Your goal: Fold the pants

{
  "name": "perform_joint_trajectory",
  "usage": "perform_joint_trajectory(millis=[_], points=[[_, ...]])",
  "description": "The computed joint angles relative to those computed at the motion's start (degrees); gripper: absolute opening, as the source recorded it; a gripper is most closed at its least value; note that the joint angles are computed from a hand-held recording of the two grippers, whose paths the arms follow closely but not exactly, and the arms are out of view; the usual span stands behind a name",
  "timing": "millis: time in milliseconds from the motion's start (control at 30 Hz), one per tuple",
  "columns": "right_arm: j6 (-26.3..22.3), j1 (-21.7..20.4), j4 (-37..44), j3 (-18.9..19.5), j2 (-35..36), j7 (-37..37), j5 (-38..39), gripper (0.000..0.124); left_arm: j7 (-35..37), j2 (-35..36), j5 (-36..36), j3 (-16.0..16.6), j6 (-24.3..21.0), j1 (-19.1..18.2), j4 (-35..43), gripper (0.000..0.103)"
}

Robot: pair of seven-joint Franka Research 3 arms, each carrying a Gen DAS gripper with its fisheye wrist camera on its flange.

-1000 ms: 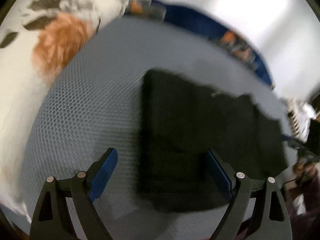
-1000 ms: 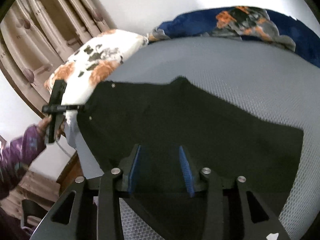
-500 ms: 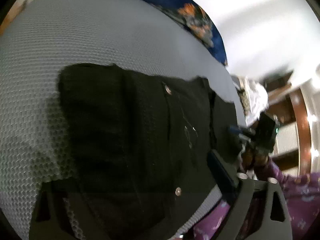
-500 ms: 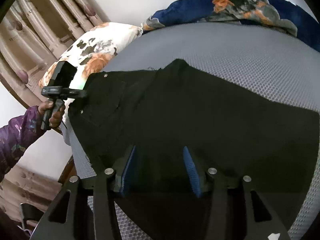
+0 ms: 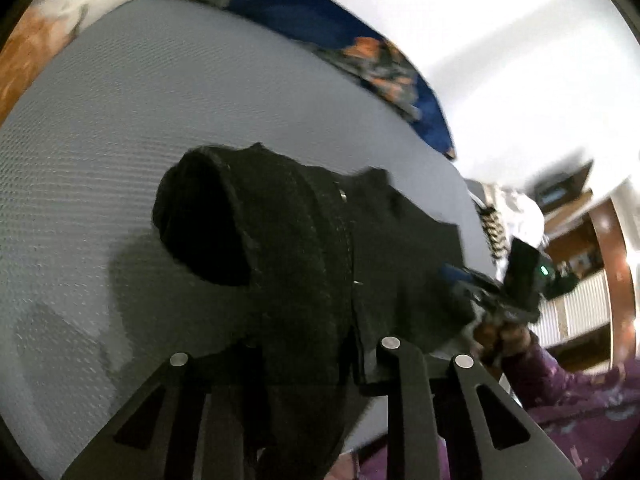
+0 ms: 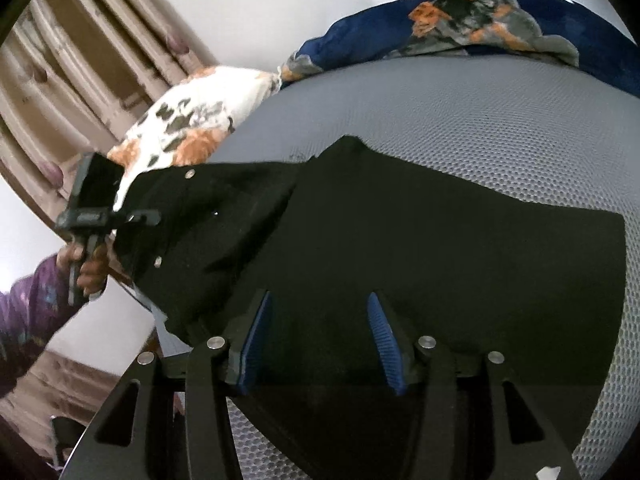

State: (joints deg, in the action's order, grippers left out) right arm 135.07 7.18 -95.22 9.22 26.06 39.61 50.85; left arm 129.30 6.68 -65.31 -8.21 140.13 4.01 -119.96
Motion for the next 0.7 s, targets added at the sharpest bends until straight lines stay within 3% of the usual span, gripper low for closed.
perform_joint_trajectory(millis=[233,367,500,567,700], points=[[-0.84,-2.60,-4.72,0.12,-3.74,-4.89,6.92,0.049,1.41,-5.17,-5.94,-1.19,2.80,-4.51,-0.36,0.023],[-0.91,-4.10,-9.00,-1.26,-6.96,-8.28,11.64,0.049,-0.16,-2.83,-6.38,-3.14,5.53,-8.53,4.84,0.023],[-3.18,-6.18,-11.05,-3.33,-8.45,-9.33,16.56,0.049,-0.26,4.19,-8.10,-6.30,5.54,-11.16,14.03,0.023],[-4.54,-7.18,-11.49,-4.31,-8.50,-9.04,18.03,0.049,-1.88,8.64,-4.94,-7.92,6.50,-12.51,18.85,0.023],[-8.13,-9.01,-11.78,-5.44,-8.22,-9.46,19.93,0.049,-13.01,19.17,7.02,-9.36,9.46,-17.00,28.93,0.023]])
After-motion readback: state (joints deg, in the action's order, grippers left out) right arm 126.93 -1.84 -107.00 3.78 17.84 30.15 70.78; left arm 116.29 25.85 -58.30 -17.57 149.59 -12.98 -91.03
